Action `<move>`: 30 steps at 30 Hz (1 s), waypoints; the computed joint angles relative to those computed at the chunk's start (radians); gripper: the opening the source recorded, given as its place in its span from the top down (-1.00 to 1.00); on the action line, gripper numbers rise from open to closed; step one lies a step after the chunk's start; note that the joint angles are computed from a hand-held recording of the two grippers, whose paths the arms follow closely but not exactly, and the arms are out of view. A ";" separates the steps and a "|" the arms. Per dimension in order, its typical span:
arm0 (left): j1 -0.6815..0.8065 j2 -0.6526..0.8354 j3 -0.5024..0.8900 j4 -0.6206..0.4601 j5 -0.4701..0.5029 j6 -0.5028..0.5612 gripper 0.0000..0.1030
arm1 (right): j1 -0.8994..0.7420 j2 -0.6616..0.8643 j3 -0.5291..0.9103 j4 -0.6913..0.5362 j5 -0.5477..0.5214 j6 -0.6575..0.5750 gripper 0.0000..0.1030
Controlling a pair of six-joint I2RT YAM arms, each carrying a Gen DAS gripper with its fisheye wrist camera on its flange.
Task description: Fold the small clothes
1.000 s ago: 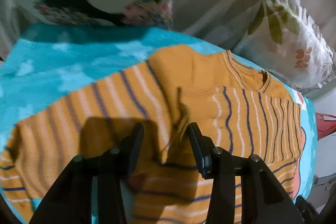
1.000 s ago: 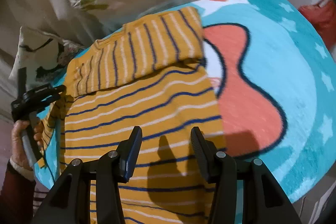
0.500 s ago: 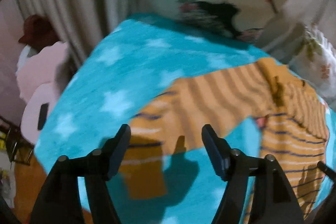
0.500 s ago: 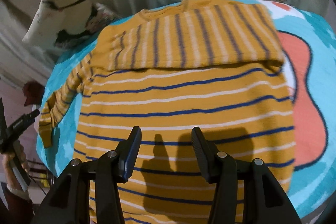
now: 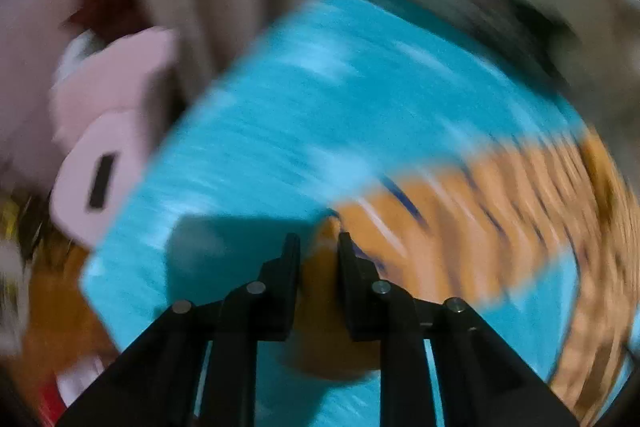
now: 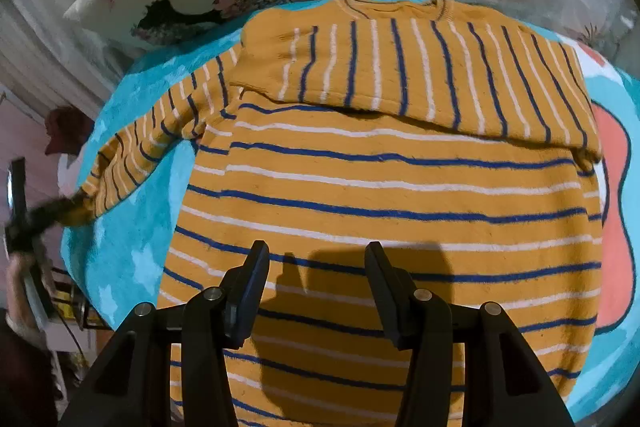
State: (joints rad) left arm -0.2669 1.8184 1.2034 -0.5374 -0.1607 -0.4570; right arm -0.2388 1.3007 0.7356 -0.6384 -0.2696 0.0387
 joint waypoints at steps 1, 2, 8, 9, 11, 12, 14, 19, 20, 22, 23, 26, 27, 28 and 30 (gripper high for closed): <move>0.040 -0.002 0.004 0.009 0.006 -0.020 0.46 | 0.029 0.011 0.010 0.003 0.017 0.010 -0.05; 0.077 -0.007 0.006 0.015 0.013 -0.039 0.46 | 0.060 0.019 0.021 0.005 0.029 0.019 -0.05; 0.166 -0.194 -0.138 0.057 0.060 -0.058 0.06 | 0.333 0.153 0.190 0.042 0.009 0.084 -0.05; 0.164 -0.228 -0.167 0.059 0.058 -0.060 0.03 | 0.388 0.196 0.234 0.053 -0.002 0.093 -0.05; 0.158 -0.312 -0.242 0.047 0.056 -0.083 -0.04 | 0.501 0.304 0.340 0.073 -0.028 0.105 -0.05; 0.167 -0.319 -0.255 0.052 0.074 -0.087 -0.05 | 0.552 0.358 0.394 0.080 -0.029 0.105 -0.06; 0.168 -0.402 -0.322 0.029 0.084 -0.115 -0.05 | 0.667 0.492 0.530 0.092 -0.021 0.089 -0.12; 0.185 -0.646 -0.507 -0.058 0.089 -0.173 -0.13 | 0.870 0.798 0.876 0.020 0.012 0.028 -0.16; 0.184 -0.685 -0.529 -0.080 0.084 -0.180 -0.13 | 0.903 0.841 0.931 0.008 0.043 0.005 -0.19; 0.180 -0.762 -0.572 -0.137 0.054 -0.192 -0.13 | 0.972 0.927 1.034 0.002 0.130 -0.050 -0.26; 0.178 -0.790 -0.585 -0.161 0.043 -0.197 -0.13 | 0.995 0.971 1.090 -0.013 0.156 -0.067 -0.27; 0.204 -0.878 -0.630 -0.216 0.045 -0.207 -0.13 | 1.033 1.090 1.239 -0.064 0.196 -0.082 -0.27; 0.217 -0.902 -0.640 -0.229 0.047 -0.207 -0.13 | 1.040 1.109 1.254 -0.051 0.220 -0.077 -0.28; 0.223 -0.924 -0.648 -0.241 0.047 -0.212 -0.13 | 1.041 1.107 1.239 -0.024 0.229 -0.072 -0.24; 0.244 -0.964 -0.657 -0.267 0.051 -0.214 -0.13 | 1.039 1.116 1.260 -0.022 0.238 -0.034 0.30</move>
State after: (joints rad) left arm -0.0230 0.8549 0.5466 -0.8043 -0.1100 -0.6706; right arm 0.8001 2.4170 1.9953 -0.6605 -0.0313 0.0043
